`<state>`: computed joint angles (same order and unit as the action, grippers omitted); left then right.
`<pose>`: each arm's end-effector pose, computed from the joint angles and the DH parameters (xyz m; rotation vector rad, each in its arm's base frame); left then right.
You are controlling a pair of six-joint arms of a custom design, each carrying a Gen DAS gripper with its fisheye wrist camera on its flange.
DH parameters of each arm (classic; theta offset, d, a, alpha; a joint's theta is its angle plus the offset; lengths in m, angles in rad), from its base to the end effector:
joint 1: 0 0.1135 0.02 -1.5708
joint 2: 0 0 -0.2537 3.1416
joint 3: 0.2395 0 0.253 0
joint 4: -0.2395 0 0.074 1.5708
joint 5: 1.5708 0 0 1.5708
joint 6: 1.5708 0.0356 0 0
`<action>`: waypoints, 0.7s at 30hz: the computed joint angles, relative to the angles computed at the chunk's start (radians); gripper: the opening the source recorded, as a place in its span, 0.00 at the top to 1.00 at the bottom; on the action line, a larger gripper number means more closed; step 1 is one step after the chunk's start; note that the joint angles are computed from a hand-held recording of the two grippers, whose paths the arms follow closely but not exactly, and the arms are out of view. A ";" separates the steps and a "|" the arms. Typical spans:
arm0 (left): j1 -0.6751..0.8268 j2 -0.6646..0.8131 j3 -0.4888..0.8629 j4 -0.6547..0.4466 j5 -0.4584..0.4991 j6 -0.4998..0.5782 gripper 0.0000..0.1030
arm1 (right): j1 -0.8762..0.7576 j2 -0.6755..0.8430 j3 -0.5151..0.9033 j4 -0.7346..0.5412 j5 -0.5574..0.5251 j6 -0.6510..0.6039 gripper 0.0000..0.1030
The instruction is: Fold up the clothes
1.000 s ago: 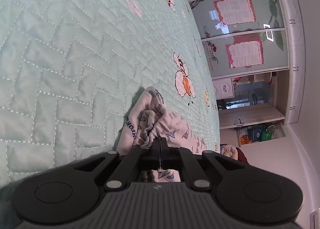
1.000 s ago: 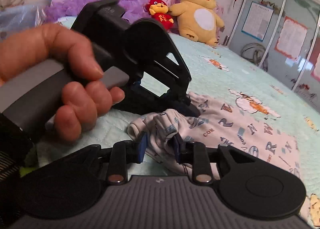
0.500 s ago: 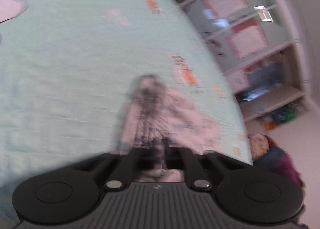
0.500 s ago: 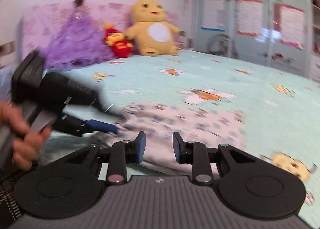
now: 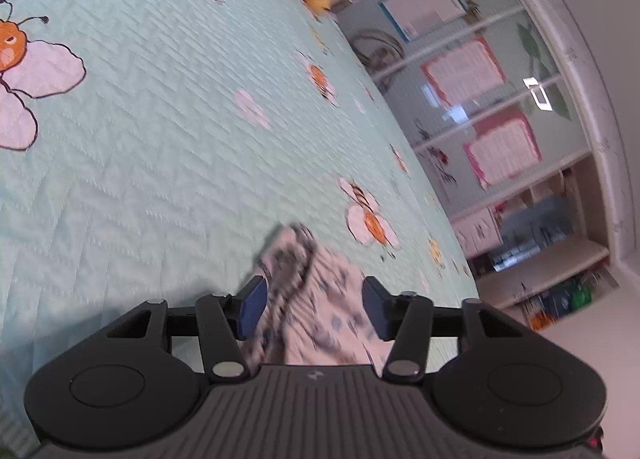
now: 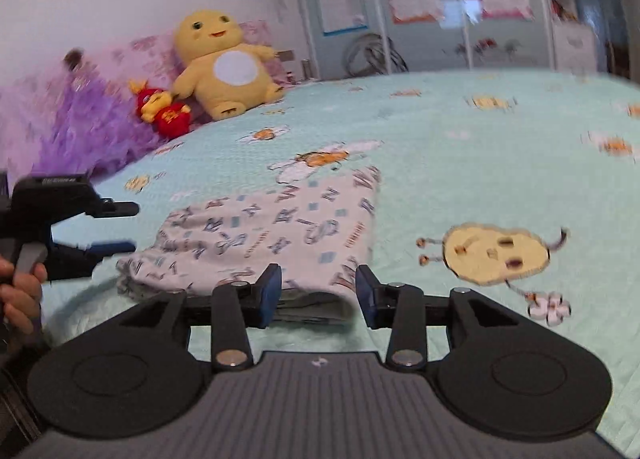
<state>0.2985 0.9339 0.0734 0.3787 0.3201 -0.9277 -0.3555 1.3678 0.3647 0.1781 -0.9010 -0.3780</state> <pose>0.1662 0.0394 0.1203 -1.0372 1.8300 -0.7137 0.2130 -0.0493 0.1164 -0.4152 2.0669 0.6447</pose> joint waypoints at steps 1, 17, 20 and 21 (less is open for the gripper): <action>-0.021 0.040 0.020 0.010 -0.022 0.002 0.40 | -0.002 0.029 0.020 -0.005 -0.003 0.023 0.59; 0.077 0.536 0.175 0.244 0.180 0.254 0.39 | 0.038 0.498 0.465 -0.314 -0.118 0.029 0.49; 0.078 0.579 0.217 0.207 0.225 0.316 0.52 | 0.052 0.611 0.608 -0.418 -0.163 0.052 0.49; 0.079 0.596 0.229 0.198 0.238 0.329 0.65 | 0.059 0.643 0.649 -0.443 -0.177 0.066 0.49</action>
<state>0.3776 1.5303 0.3029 0.5767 0.5581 -0.5985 -0.2961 2.0111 1.0138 -0.2648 -1.0778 -0.3116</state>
